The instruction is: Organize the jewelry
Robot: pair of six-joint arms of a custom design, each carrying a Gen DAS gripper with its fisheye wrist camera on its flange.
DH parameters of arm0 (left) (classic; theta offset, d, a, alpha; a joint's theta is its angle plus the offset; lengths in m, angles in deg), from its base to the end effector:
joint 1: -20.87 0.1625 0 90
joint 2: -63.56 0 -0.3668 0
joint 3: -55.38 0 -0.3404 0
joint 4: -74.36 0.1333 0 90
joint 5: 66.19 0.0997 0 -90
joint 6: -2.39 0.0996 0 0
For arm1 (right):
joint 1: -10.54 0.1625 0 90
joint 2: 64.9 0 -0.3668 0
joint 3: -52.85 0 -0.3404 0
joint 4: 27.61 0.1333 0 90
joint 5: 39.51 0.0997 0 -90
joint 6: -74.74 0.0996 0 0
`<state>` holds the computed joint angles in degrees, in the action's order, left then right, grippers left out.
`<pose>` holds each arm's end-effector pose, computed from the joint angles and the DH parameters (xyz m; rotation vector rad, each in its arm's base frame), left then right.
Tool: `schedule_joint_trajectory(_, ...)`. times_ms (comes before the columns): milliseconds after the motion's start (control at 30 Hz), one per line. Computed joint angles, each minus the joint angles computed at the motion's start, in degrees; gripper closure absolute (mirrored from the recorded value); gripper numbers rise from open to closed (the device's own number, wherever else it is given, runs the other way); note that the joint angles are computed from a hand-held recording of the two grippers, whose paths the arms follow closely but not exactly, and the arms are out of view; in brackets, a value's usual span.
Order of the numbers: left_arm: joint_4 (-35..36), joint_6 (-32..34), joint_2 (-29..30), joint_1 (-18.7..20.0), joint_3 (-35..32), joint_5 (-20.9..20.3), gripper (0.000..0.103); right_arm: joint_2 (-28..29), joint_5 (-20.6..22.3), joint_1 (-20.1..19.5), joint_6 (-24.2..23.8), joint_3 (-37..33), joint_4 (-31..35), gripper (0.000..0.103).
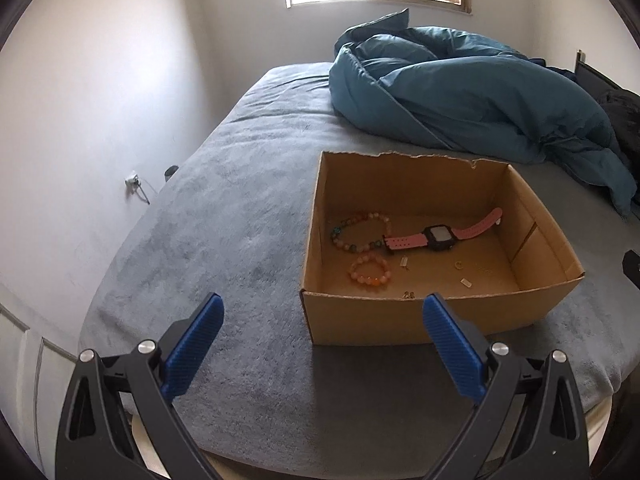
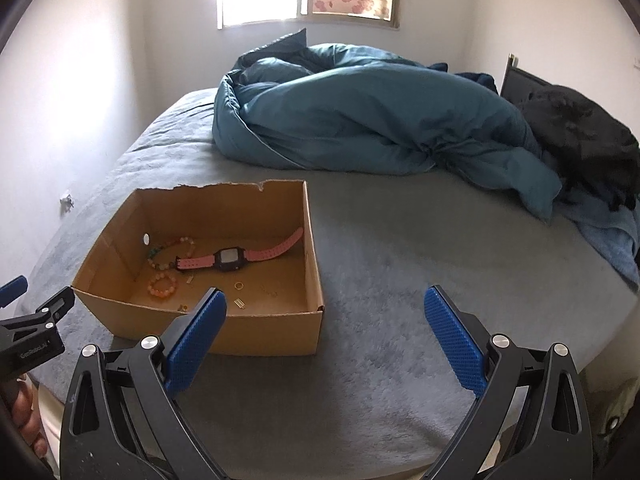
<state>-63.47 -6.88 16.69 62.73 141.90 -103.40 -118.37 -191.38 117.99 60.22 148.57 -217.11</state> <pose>-0.3200 -0.5722 0.1676 0.6899 2.2011 -0.6941 0.2124 -0.5242 0.2868 -0.0730 -1.9657 1.0487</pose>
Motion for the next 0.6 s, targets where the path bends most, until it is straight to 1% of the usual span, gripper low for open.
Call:
schedule_joint_trajectory(133, 0.38, -1.05, 0.07, 0.69, -0.45, 0.53, 0.006, -0.10, -0.40, -0.41, 0.76, 0.13, 0.71, 0.008)
schedule_joint_trajectory(333, 0.79, -1.44, 0.23, 1.46, -0.90, 0.29, 0.006, -0.82, -0.18, -0.96, 3.47, 0.93, 2.48, 0.008)
schedule_joint_trajectory(433, 0.60, -1.16, 0.15, 1.63, -0.93, -0.37, 0.006, -1.28, 0.20, -1.22, 4.82, 1.40, 3.72, 0.008)
schedule_joint_trajectory(600, -0.25, -0.29, -0.05, 1.95, -0.72, -2.26, 0.006, -1.44, 0.21, -1.24, 5.36, 1.92, 4.04, 0.008)
